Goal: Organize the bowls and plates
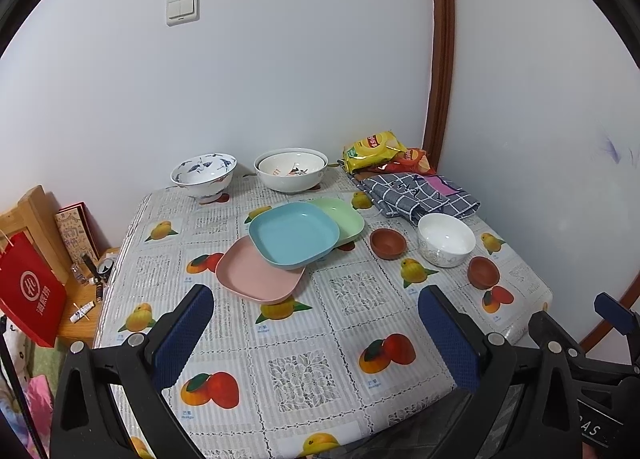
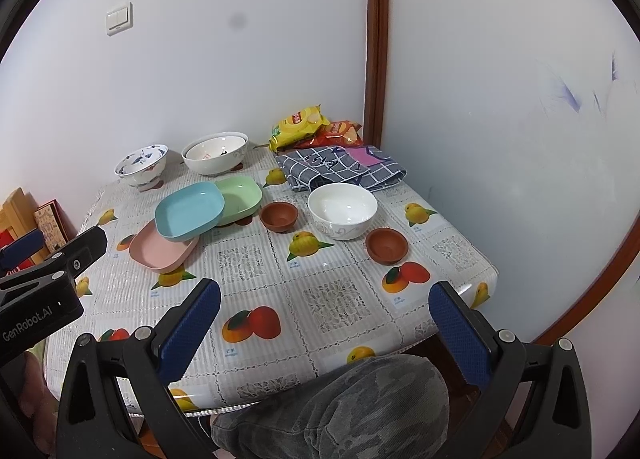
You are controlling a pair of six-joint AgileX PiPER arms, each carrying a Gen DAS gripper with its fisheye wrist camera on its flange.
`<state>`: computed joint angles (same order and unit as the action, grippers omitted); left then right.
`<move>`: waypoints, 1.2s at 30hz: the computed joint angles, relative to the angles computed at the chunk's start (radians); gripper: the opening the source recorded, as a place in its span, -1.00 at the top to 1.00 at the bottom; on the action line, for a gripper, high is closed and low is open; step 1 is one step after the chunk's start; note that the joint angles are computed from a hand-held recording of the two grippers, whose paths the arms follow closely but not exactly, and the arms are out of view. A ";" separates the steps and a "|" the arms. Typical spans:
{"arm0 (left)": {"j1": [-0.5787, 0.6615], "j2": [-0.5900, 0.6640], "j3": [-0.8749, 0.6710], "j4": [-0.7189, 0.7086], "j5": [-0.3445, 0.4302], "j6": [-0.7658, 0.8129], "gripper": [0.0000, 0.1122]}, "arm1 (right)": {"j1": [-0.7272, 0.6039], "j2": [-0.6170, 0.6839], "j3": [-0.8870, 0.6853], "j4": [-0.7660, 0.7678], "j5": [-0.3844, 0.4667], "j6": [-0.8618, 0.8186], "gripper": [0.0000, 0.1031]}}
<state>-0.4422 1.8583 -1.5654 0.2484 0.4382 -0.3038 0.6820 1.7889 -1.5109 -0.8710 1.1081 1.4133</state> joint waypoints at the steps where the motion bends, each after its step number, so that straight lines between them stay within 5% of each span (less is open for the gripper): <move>1: 0.000 0.001 -0.002 0.001 0.001 -0.002 -0.84 | -0.001 -0.002 0.002 0.000 -0.001 0.002 -0.99; 36: -0.003 0.053 -0.070 0.044 0.026 -0.053 -0.84 | -0.015 -0.016 0.020 -0.007 -0.035 0.043 -0.99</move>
